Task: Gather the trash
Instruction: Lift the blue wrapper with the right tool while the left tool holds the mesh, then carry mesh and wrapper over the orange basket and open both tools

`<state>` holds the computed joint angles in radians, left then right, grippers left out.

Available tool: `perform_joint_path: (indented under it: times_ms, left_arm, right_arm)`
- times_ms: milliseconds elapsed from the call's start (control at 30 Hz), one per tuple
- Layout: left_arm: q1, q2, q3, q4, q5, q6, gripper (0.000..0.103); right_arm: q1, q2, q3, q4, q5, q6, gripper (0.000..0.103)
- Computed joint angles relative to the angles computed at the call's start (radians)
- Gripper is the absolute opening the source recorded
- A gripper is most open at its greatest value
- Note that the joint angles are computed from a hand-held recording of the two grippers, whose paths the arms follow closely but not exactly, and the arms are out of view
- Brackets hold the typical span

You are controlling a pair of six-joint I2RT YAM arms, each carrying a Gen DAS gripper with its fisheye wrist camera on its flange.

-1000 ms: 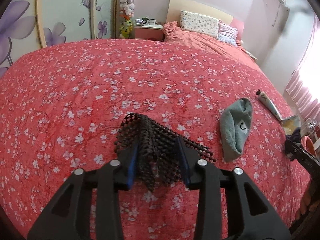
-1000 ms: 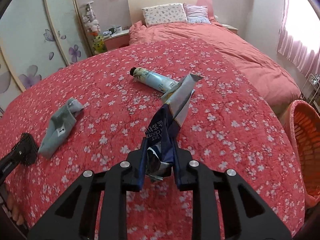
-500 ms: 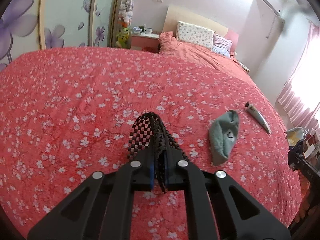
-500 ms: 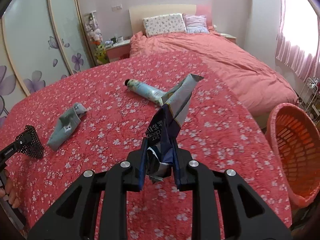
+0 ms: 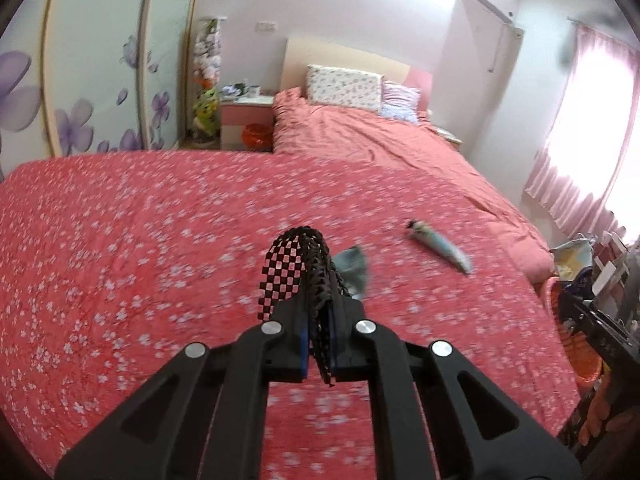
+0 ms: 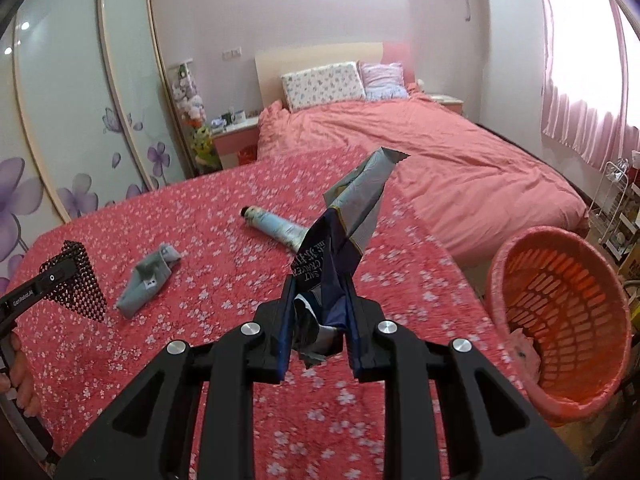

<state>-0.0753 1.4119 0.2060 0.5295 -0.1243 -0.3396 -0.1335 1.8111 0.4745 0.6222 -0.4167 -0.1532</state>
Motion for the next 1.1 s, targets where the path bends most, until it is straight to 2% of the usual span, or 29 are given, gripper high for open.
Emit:
perform_joint_path:
  times_ms: [167, 367, 667, 1100]
  left_arm:
    - [-0.148, -0.066, 0.051, -0.088, -0.079, -0.055, 0.008]
    - [-0.309, -0.052, 0.133, -0.126, -0.152, -0.099, 0.007]
    - [-0.518, 0.096, 0.296, -0.12, -0.217, -0.146, 0.008]
    - [-0.698, 0.383, 0.603, -0.126, -0.201, -0.166, 0.008]
  right_arm:
    - [-0.084, -0.047, -0.021, 0.001, -0.067, -0.013, 0.022]
    - [-0.181, -0.069, -0.022, -0.008, -0.13, -0.038, 0.022]
    - [-0.341, -0.048, 0.007, -0.015, -0.224, -0.063, 0.022]
    - [-0.554, 0.047, 0.129, -0.072, -0.317, -0.116, 0.022]
